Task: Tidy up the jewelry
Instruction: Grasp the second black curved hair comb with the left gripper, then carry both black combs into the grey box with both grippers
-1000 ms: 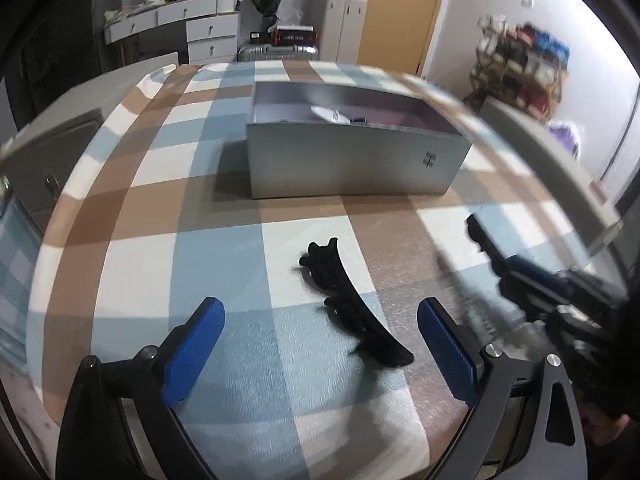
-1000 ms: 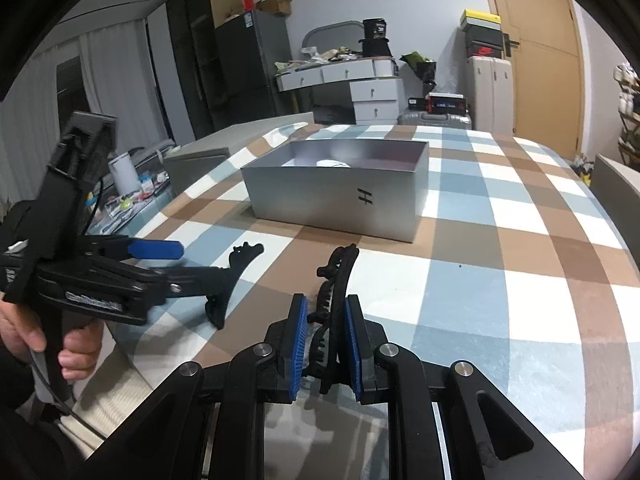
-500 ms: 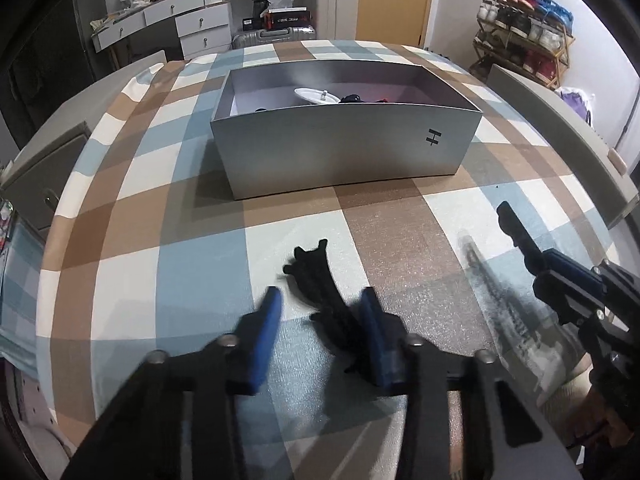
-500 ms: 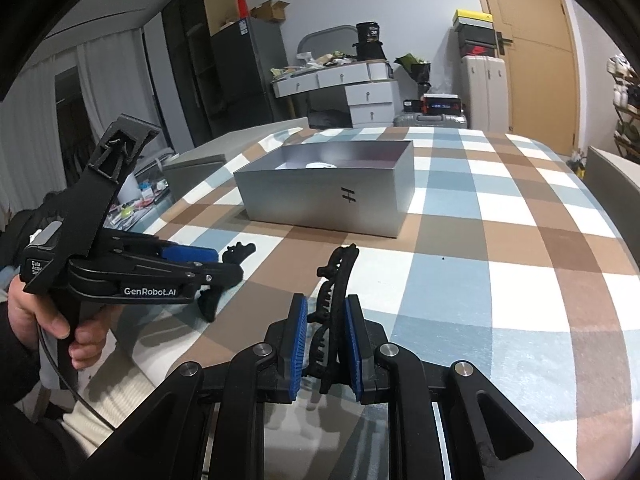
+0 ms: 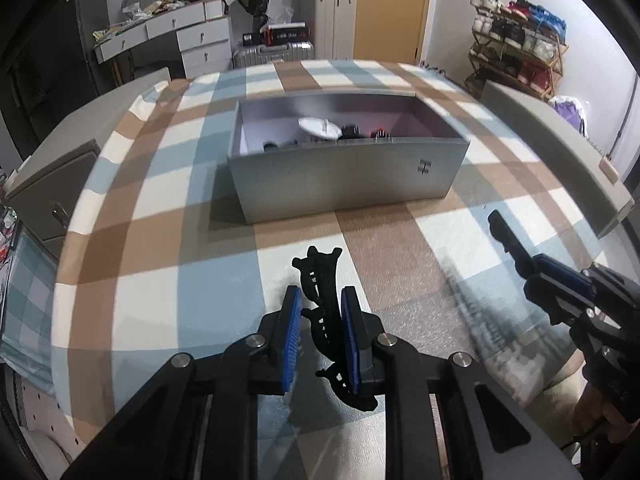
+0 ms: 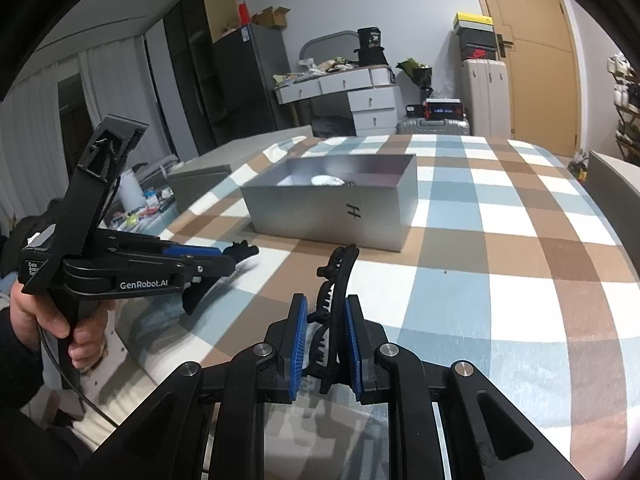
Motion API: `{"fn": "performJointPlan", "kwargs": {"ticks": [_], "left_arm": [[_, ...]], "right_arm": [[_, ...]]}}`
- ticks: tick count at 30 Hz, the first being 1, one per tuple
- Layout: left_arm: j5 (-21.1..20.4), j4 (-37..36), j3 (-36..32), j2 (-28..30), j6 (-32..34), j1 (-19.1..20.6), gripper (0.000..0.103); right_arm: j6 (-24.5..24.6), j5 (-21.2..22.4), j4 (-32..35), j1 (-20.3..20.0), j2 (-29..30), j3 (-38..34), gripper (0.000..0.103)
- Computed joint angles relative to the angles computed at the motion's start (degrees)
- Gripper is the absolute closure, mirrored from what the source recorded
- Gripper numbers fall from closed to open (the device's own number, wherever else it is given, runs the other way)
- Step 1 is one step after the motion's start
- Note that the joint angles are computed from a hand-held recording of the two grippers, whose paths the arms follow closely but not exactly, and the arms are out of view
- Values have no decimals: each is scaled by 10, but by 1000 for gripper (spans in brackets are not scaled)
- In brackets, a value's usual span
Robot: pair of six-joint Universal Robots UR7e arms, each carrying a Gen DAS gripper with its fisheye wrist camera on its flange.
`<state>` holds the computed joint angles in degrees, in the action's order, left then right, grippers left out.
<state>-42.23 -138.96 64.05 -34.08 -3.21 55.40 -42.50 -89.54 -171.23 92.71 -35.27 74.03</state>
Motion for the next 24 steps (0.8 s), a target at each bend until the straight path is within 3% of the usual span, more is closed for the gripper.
{"fn": "performJointPlan", "kwargs": {"ticks": [11, 15, 24], "left_arm": [[-11, -69, -9, -7, 45, -11, 88], [-20, -92, -32, 0, 64, -9, 88], [-53, -110, -115, 38, 92, 9, 88]], "right_arm": [[18, 41, 13, 9, -8, -21, 85], [50, 50, 65, 13, 9, -74, 85], [52, 67, 159, 27, 70, -214, 85]]}}
